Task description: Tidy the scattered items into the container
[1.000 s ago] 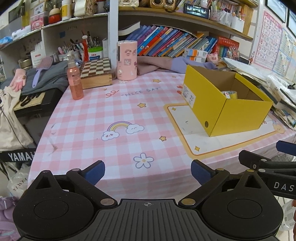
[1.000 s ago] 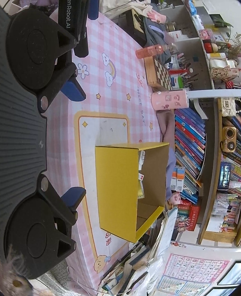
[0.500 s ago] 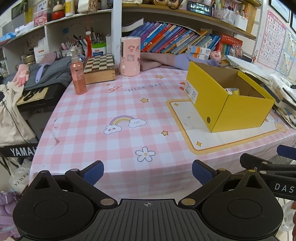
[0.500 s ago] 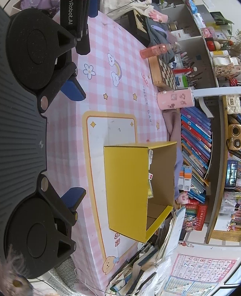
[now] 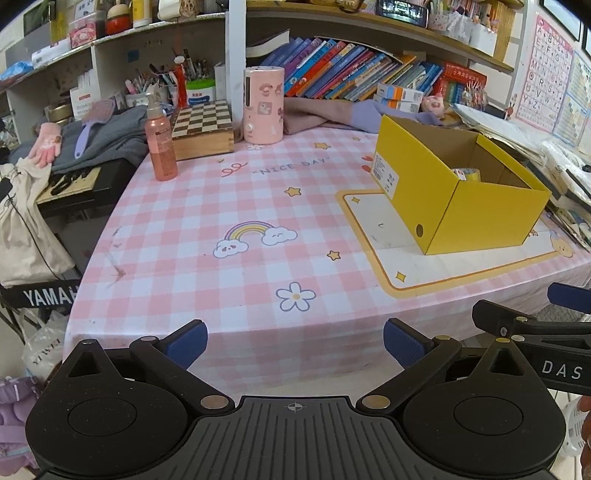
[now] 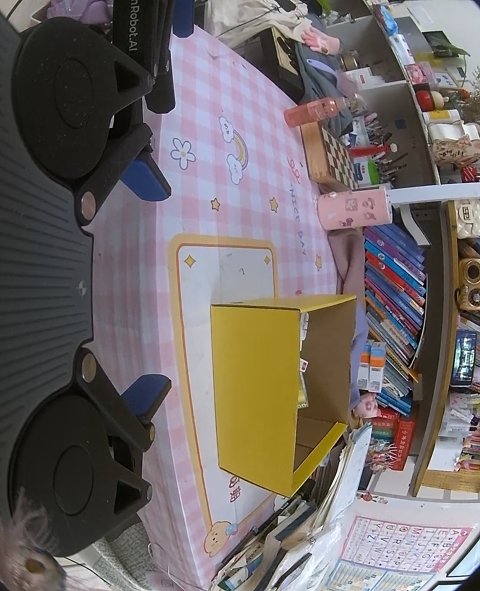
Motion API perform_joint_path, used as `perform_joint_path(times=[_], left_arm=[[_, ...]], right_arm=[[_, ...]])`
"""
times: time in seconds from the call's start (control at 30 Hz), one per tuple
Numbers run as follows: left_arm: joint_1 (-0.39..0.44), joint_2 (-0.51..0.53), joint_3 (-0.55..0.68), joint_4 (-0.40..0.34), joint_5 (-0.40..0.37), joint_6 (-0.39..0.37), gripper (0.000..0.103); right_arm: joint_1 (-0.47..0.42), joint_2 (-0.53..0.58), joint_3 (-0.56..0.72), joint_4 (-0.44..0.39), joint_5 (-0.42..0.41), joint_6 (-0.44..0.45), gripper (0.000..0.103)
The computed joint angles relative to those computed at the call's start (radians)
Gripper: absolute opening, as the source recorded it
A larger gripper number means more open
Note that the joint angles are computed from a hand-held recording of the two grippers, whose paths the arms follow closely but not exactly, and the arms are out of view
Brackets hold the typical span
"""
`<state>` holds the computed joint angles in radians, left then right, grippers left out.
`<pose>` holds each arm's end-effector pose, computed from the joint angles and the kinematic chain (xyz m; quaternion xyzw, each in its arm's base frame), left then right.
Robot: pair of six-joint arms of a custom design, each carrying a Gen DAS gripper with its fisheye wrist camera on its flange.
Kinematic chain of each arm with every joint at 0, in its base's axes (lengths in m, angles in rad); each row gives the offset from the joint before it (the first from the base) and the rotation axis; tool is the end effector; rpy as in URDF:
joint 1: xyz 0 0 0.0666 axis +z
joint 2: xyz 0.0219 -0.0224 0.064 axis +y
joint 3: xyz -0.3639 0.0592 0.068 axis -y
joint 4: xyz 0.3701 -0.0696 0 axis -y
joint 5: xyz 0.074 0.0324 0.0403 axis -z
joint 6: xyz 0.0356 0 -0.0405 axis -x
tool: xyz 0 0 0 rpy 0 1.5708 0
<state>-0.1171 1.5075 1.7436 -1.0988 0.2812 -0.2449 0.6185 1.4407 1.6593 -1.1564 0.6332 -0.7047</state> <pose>0.4922 -0.0683 0.5023 0.2150 0.9048 -0.1093 0.3510 0.3905 0.2515 0.4976 0.1357 0.8981 -0.0517 0.4151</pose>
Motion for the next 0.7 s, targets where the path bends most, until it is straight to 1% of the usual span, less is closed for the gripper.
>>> perform_joint_path(times=[0.7], left_arm=[[0.000, 0.016, 0.020, -0.018, 0.000, 0.001, 0.103]], right_arm=[[-0.004, 0.002, 0.001, 0.000, -0.006, 0.001, 0.101]])
